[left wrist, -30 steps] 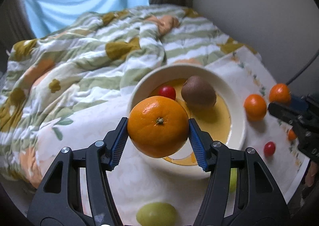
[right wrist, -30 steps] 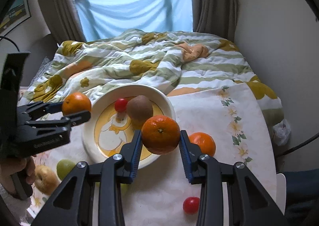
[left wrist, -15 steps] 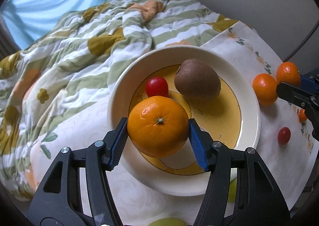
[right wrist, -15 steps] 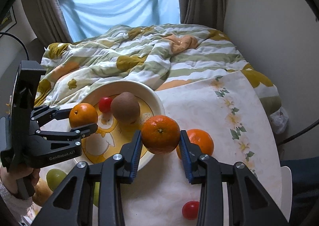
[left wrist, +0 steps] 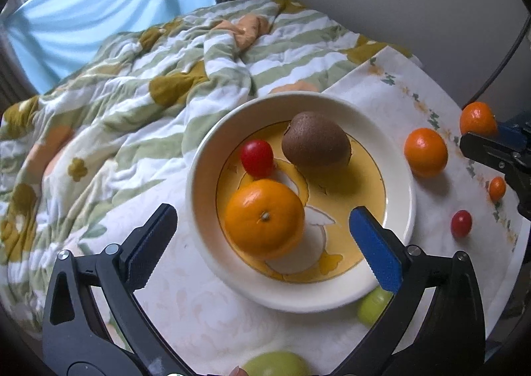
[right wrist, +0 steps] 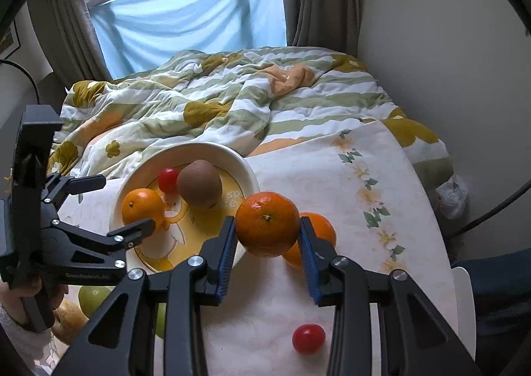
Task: Organize fruits
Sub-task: 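Lower the mandarin into the bowl and open the right tool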
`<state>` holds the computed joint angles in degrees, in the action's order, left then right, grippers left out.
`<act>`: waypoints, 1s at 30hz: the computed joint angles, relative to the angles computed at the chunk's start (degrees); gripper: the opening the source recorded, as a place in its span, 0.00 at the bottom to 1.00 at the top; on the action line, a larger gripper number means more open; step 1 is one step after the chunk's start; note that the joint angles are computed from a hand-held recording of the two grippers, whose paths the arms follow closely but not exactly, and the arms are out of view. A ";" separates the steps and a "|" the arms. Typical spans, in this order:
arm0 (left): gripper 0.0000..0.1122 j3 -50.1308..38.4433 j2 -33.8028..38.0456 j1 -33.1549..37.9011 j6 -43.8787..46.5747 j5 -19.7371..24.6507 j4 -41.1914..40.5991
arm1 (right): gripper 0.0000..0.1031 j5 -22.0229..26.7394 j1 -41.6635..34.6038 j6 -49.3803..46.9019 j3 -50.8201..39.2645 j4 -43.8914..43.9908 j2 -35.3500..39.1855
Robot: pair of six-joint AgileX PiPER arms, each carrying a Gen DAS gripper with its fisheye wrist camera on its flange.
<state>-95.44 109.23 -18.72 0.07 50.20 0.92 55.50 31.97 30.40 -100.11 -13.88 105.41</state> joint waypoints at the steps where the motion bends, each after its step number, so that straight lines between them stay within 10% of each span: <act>1: 0.92 0.57 -0.69 -0.09 -0.93 0.06 0.60 | 0.33 -0.22 -0.06 -0.52 0.27 0.20 -0.33; 30: 0.92 29.18 -23.17 3.53 -28.97 -1.41 10.74 | 0.33 -2.63 -0.66 -29.33 -9.46 19.88 13.39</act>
